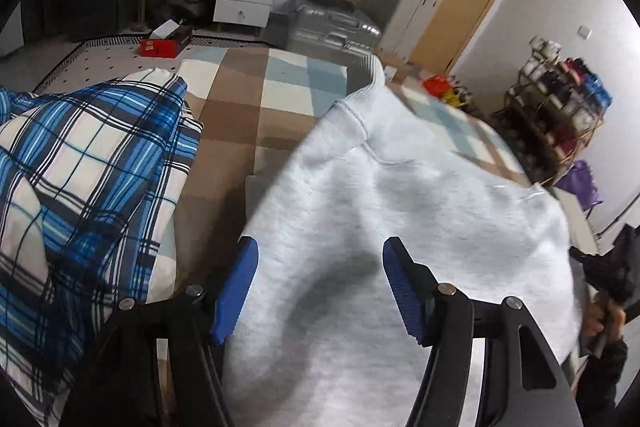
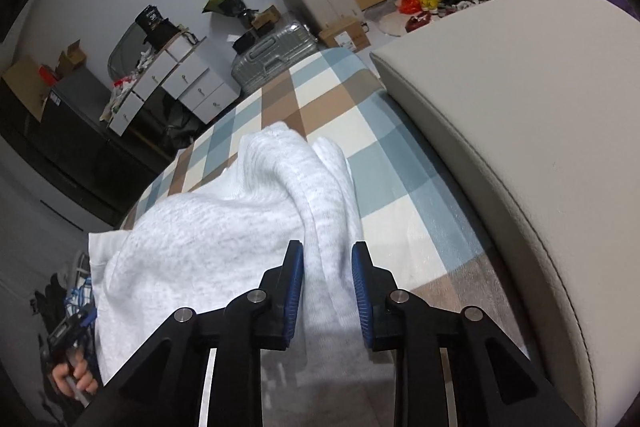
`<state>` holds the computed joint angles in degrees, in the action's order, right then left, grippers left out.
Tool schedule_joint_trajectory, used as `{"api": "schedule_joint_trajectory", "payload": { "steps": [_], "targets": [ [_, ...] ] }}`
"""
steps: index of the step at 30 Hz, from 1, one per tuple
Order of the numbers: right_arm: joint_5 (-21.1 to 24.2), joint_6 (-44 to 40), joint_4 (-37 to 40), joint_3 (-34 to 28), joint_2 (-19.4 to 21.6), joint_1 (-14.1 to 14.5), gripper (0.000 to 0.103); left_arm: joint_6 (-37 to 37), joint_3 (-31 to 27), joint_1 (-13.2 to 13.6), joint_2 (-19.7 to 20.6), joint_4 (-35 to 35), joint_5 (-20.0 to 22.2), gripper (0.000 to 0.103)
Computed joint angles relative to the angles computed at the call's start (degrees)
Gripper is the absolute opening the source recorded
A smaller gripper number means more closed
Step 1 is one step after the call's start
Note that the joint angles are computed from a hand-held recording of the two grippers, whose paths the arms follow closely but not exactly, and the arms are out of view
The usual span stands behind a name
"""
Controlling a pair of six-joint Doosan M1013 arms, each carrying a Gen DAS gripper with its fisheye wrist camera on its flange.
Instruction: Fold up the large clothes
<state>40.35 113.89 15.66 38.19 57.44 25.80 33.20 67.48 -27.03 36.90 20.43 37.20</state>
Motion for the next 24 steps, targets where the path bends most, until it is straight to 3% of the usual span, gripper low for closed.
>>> {"api": "schedule_joint_trajectory", "payload": {
  "steps": [4, 10, 14, 17, 19, 20, 21, 22, 24],
  "targets": [
    [0.7, -0.9, -0.7, 0.3, -0.2, 0.2, 0.033, 1.0, -3.3, -0.1, 2.2, 0.4, 5.0, 0.060],
    [0.0, -3.6, -0.5, 3.2, -1.7, 0.3, 0.045, -5.7, 1.3, -1.5, -0.7, 7.6, 5.3, 0.060],
    [-1.2, -6.0, 0.4, 5.5, -2.8, 0.4, 0.054, -7.5, 4.5, -0.9, -2.1, 6.8, 1.8, 0.060],
    [-0.8, -5.7, 0.6, 5.0, -2.3, 0.4, 0.055, -7.2, 2.6, 0.1, -0.7, 3.7, 3.3, 0.060],
    [-0.8, -5.6, 1.5, 4.8, -2.1, 0.3, 0.057, -7.4, 3.4, 0.7, -0.9, 1.7, -0.7, 0.059],
    [-1.4, -5.5, 1.8, 5.2, -2.3, 0.3, 0.057, -8.0, 4.4, 0.8, -1.4, 2.0, -4.0, 0.041],
    [-1.8, -5.7, 2.0, 5.3, -2.3, 0.3, 0.057, -8.6, 4.9, 0.7, -1.6, 3.0, -6.1, 0.015],
    [-2.2, -5.4, 1.7, 5.5, -2.4, 0.3, 0.057, -8.5, 4.8, 0.6, -1.7, 3.7, -6.3, 0.005],
    [-3.1, -5.4, 1.7, 5.8, -2.5, 0.3, 0.054, -8.4, 5.6, 0.3, -2.4, 4.8, -8.3, 0.002]
  ]
}}
